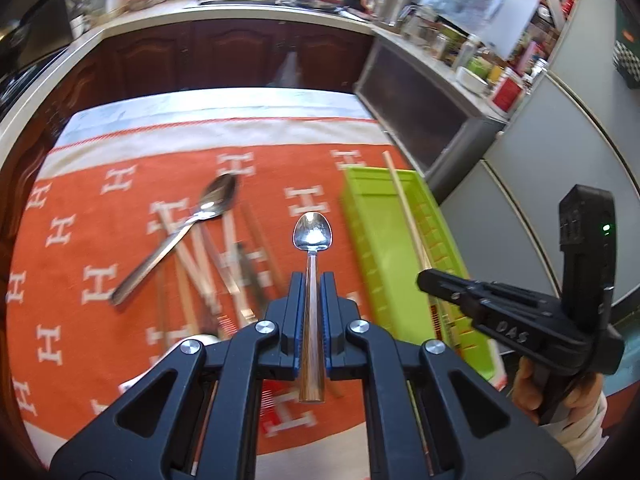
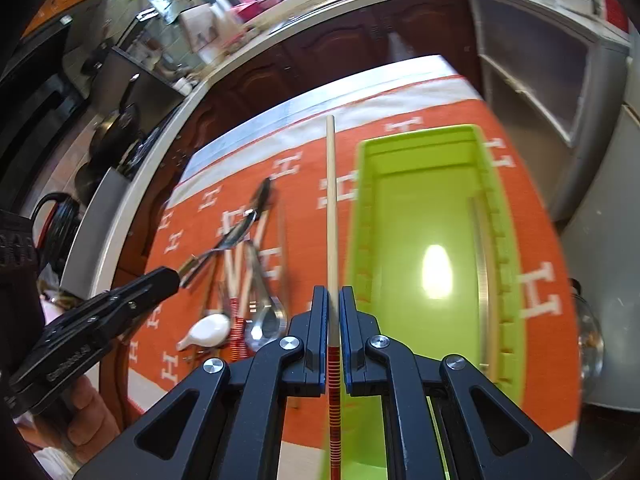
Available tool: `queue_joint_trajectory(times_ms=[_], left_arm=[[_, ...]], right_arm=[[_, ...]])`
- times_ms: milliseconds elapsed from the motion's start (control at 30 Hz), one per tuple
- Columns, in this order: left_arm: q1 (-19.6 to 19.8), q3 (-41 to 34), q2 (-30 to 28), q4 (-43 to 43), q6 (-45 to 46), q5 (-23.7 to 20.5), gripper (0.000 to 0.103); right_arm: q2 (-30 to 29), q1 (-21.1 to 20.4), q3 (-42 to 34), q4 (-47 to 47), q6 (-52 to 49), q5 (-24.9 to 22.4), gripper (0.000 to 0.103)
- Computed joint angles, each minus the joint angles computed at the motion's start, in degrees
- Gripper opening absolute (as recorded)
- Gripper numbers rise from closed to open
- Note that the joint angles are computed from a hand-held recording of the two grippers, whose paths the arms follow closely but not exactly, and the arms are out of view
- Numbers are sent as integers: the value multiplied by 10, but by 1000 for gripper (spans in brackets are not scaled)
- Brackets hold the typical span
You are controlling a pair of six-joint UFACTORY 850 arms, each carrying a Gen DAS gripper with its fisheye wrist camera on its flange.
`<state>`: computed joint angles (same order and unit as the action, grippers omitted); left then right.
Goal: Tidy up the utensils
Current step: 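Carry the spoon and chopstick into the lime-green tray and open both tools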
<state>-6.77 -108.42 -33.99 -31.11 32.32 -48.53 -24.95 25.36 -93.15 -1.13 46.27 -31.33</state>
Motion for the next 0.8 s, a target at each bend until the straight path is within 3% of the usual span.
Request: queue_joint_trajectory(times_ms=[300,433,533,633,800], left_arm=[[-70,5,-10,44,-44,24,5],[-92,20,-11,61,-52,40,5],[-100,28,-17,85,-62,41,5],[-109,44,-15,115,-72,42,5],[-110,75,9,148,-80,59,5]], right_arm=[[42,-33,79,15,-4,-26,6],[57,-45,109,28,-8,-12,6],[72,-52,130,29,-8,5,10],[84,-51,142,-5,25,15,21],[103,-52,160,-2,21,22,22]])
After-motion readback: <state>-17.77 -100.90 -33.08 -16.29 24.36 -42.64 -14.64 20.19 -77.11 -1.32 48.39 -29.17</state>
